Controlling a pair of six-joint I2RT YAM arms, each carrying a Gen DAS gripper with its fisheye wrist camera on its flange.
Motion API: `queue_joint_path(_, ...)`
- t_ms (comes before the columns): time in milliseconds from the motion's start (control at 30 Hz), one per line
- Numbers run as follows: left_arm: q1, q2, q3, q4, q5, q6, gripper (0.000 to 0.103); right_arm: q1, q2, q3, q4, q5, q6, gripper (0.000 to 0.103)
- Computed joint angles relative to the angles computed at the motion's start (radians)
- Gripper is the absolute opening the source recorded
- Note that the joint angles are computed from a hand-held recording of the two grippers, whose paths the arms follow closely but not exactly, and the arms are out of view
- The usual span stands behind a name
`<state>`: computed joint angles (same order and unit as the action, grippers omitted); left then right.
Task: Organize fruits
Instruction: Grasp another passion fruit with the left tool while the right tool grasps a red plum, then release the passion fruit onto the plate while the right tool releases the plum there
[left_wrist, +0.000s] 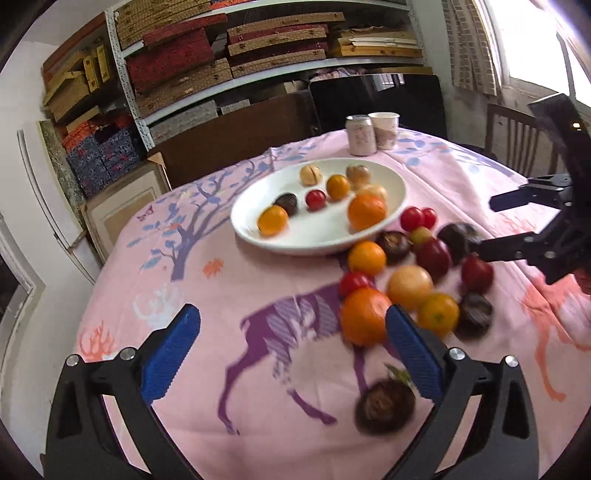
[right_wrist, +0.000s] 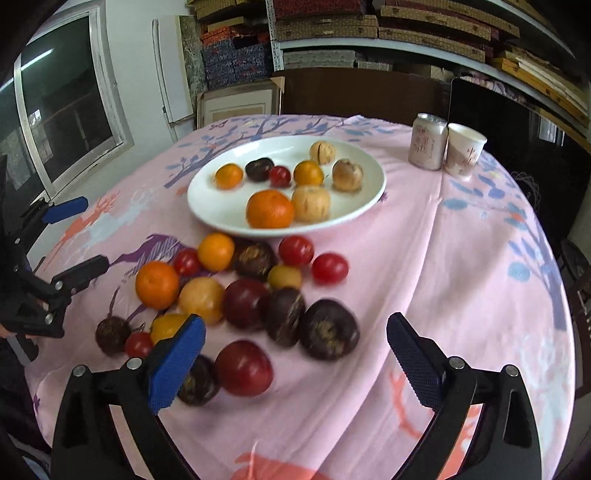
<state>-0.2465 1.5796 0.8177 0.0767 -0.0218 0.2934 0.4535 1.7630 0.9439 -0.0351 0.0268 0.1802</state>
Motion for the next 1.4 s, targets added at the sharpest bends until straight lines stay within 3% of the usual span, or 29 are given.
queue_joint_path(100,-0.011,-0.017,-0.041,-0.059,0.015,-0.001,0.098,0.024,0.026,-0.015,0.025,0.034,0.032,0.098)
queue_joint_path(233,-0.049,0.075,-0.028,-0.078,-0.022,0.039,0.099,0.011,0.084,-0.011,0.083,-0.008,0.082,0.093)
queue_joint_path(267,-0.055,0.115,0.009,-0.126,-0.027,0.04,0.096,0.019,0.088,-0.001,0.075,0.028,0.1,0.089)
queue_joint_path(333,-0.029,0.106,0.015,-0.147,0.069,0.033,0.065,0.033,0.09,0.003,0.062,0.057,0.099,0.082)
queue_joint_path(367,-0.018,0.114,0.028,-0.178,0.115,0.025,0.04,0.04,0.084,0.003,0.044,0.053,0.101,0.076)
queue_joint_path(433,-0.02,0.115,0.02,-0.173,0.115,0.025,0.04,0.053,0.061,-0.019,0.044,-0.017,0.09,0.044)
queue_joint_path(467,-0.024,0.109,0.011,-0.168,0.107,0.03,0.04,0.083,0.055,-0.018,0.023,0.042,0.09,0.039)
queue_joint_path(533,-0.037,0.097,-0.002,-0.167,0.091,0.035,0.04,0.115,0.046,-0.026,0.024,0.098,0.085,0.038)
queue_joint_path(700,-0.037,0.027,0.017,-0.235,0.132,0.054,0.04,0.072,-0.012,-0.058,0.047,0.034,0.12,0.038)
queue_joint_path(867,-0.025,0.009,0.154,-0.259,0.106,0.008,0.04,0.031,-0.066,-0.012,0.065,0.052,0.075,0.038)
queue_joint_path(1000,-0.045,0.186,0.327,-0.166,0.034,-0.003,0.04,-0.025,0.06,0.157,0.075,-0.003,0.011,0.038)
queue_joint_path(1133,-0.028,0.403,0.58,-0.217,0.08,-0.072,0.04,-0.069,0.235,0.391,-0.005,-0.051,-0.033,0.038)
queue_joint_path(1267,-0.024,0.572,0.792,-0.269,0.06,-0.098,0.04,-0.093,0.36,0.573,-0.051,-0.068,-0.075,0.038)
queue_joint_path(1400,0.004,0.661,0.895,-0.287,0.095,-0.161,0.044,-0.097,0.473,0.75,-0.133,-0.112,-0.155,0.04)
